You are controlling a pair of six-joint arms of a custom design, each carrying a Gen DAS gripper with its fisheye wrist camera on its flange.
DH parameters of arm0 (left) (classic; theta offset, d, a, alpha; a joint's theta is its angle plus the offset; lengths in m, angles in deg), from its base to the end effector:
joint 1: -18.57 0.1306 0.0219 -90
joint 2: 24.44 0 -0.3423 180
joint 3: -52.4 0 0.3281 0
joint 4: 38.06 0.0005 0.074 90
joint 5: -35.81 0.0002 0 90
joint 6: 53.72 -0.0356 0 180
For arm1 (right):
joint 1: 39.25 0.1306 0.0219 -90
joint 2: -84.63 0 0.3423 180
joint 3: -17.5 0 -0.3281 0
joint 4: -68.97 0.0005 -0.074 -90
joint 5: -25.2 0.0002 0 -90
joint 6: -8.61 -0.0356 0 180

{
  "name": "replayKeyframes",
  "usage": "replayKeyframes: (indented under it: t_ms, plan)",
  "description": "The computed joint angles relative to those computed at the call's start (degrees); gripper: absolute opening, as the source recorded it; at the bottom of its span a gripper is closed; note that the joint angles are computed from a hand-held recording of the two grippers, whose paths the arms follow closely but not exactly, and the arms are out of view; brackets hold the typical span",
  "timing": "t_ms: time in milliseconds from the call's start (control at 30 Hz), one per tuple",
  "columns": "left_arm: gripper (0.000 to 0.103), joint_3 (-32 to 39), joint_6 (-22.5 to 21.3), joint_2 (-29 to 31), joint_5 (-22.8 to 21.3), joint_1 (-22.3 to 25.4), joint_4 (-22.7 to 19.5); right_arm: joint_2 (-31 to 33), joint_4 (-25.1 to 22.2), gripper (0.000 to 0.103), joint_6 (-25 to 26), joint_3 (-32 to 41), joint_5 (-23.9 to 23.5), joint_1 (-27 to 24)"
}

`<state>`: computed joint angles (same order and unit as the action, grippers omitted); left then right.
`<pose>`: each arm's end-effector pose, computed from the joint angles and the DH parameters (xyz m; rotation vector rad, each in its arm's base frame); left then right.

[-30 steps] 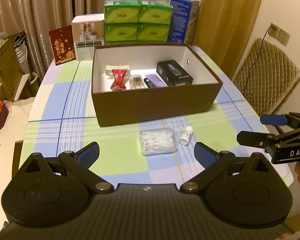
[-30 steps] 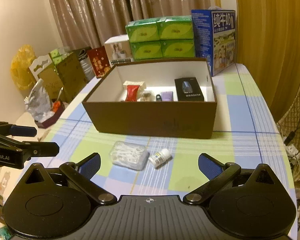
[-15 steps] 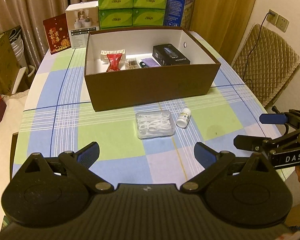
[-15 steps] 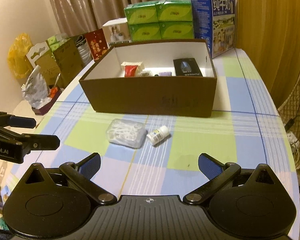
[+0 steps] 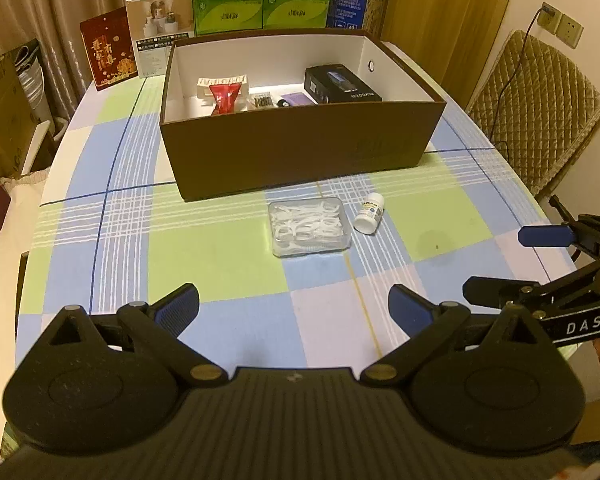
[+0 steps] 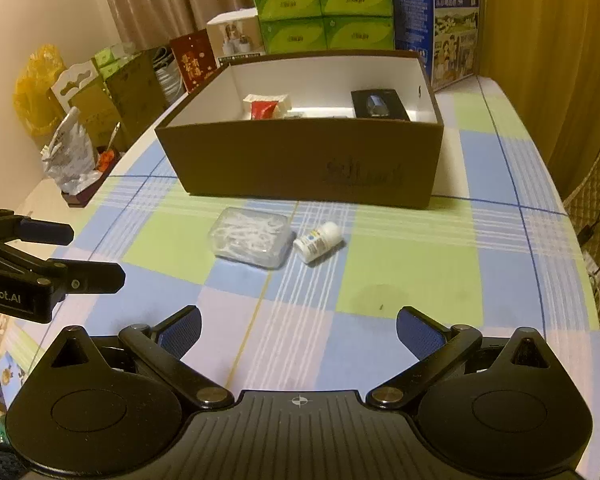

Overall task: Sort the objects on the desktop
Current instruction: 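Move both tools back toward the floss box and white pill bottle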

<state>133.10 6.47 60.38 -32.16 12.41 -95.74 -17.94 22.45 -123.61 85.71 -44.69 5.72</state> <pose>0.3650 -0.0533 0.3535 0.9105 2.3990 -0.3564 0.2436 0.2253 0.3232 0.0756 2.4695 0.2075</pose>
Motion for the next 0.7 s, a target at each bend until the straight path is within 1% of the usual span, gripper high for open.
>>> replayKeyframes:
  t_ms: [200,333,500,600,700]
  plan:
    - [0.099,-0.53,-0.28,0.67,-0.54,-0.52,0.41,1.03,0.84,0.101,-0.29,-0.56,-0.63,-0.65]
    - [0.099,-1.37,-1.33,1.64,-0.18,-0.60,2.01,1.65,2.10,0.101,-0.64,-1.35,-0.86,-1.47]
    - [0.099,-0.58,-2.97,4.61,-1.25,-1.05,2.57,2.89,3.59,0.101,-0.44,-2.28,-0.83,-2.93]
    - [0.099,0.28,-3.32,6.77,-0.72,-0.81,3.22,3.66,4.56,0.101,-0.03,-2.71,-1.34,-3.71]
    - [0.098,1.02,-4.97,8.82,-0.35,-1.06,4.50,4.55,5.98,0.101,1.13,-3.14,-2.03,-4.62]
